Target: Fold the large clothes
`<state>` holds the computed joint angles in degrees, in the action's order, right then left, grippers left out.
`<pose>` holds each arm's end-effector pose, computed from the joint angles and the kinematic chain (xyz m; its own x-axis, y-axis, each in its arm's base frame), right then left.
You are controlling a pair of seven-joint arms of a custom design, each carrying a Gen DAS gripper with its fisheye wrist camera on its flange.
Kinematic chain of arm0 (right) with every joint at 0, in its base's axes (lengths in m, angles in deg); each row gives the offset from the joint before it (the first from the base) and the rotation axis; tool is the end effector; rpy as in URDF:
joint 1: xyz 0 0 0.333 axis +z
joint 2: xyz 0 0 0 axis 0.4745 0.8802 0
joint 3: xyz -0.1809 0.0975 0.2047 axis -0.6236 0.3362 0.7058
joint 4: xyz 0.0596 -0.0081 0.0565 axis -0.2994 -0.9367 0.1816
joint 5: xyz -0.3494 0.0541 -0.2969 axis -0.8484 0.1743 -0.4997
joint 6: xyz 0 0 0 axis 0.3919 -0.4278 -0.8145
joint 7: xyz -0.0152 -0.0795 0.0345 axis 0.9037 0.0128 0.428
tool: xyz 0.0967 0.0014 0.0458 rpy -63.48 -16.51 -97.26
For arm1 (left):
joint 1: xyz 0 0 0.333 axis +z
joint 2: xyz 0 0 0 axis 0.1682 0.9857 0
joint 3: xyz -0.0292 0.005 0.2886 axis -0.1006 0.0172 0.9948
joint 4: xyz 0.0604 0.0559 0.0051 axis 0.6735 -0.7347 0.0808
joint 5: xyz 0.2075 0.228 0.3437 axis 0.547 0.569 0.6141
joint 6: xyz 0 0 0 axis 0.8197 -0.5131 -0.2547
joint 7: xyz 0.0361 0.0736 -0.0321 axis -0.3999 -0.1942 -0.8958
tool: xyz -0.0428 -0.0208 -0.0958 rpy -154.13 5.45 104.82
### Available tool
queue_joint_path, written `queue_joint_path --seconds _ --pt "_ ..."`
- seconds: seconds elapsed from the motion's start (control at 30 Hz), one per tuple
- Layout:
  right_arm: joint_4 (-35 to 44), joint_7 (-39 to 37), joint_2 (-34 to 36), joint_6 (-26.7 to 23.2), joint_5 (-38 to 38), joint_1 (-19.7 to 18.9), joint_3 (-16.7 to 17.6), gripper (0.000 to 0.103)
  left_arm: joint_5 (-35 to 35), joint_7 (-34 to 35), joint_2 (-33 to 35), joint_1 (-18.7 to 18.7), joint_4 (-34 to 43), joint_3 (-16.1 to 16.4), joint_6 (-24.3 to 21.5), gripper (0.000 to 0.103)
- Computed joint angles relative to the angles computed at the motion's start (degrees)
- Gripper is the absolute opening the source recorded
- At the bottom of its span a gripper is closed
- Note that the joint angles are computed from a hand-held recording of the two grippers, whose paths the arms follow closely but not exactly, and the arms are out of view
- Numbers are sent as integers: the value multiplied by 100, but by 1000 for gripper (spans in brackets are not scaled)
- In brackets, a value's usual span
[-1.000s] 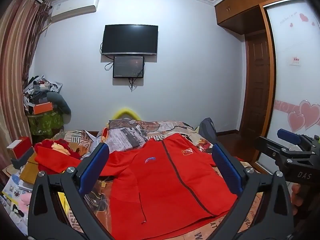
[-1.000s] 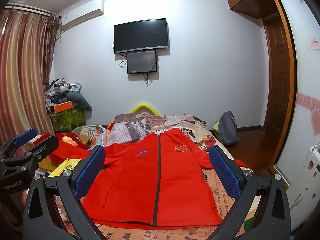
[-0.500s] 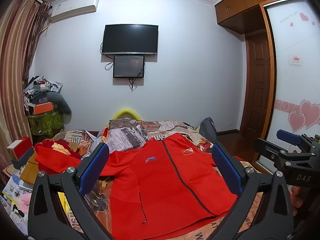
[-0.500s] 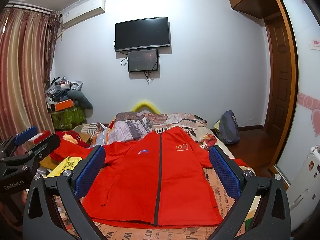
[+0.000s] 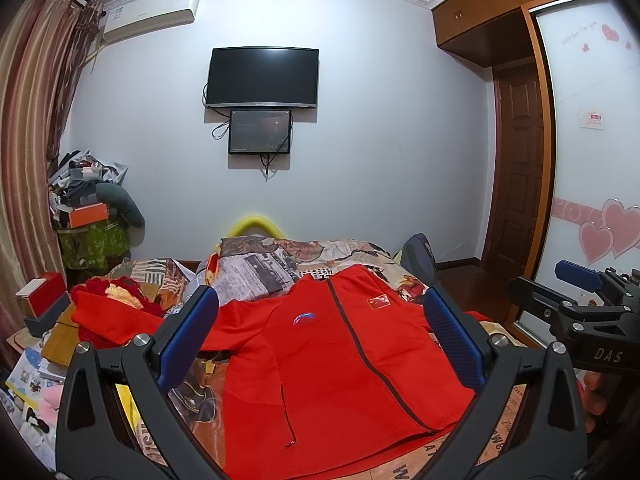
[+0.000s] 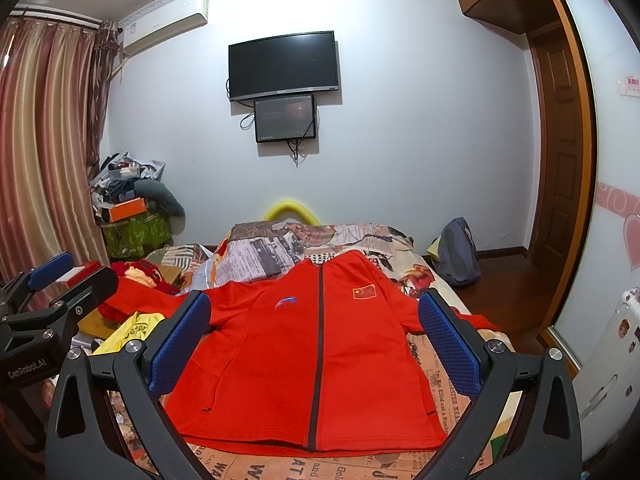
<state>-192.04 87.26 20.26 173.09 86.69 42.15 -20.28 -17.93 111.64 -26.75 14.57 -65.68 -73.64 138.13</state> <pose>0.5361 0.0632 0.7526 0.1236 -0.9735 -0.1923 -0.3615 0.1363 -0.9223 0.4677 -0.2042 0.7531 -0.1459 -0.9884 0.0425 -0.2317 -0.0076 -0.9727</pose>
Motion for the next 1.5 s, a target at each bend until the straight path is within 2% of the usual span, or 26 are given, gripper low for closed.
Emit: queue_joint_path --seconds 1.33,1.5 --pt "153 -6 91 -138 -38 -108 9 103 -83 113 118 -107 55 101 -36 103" --pt "302 137 268 -180 -180 -240 98 103 -106 174 306 -153 165 168 -79 103"
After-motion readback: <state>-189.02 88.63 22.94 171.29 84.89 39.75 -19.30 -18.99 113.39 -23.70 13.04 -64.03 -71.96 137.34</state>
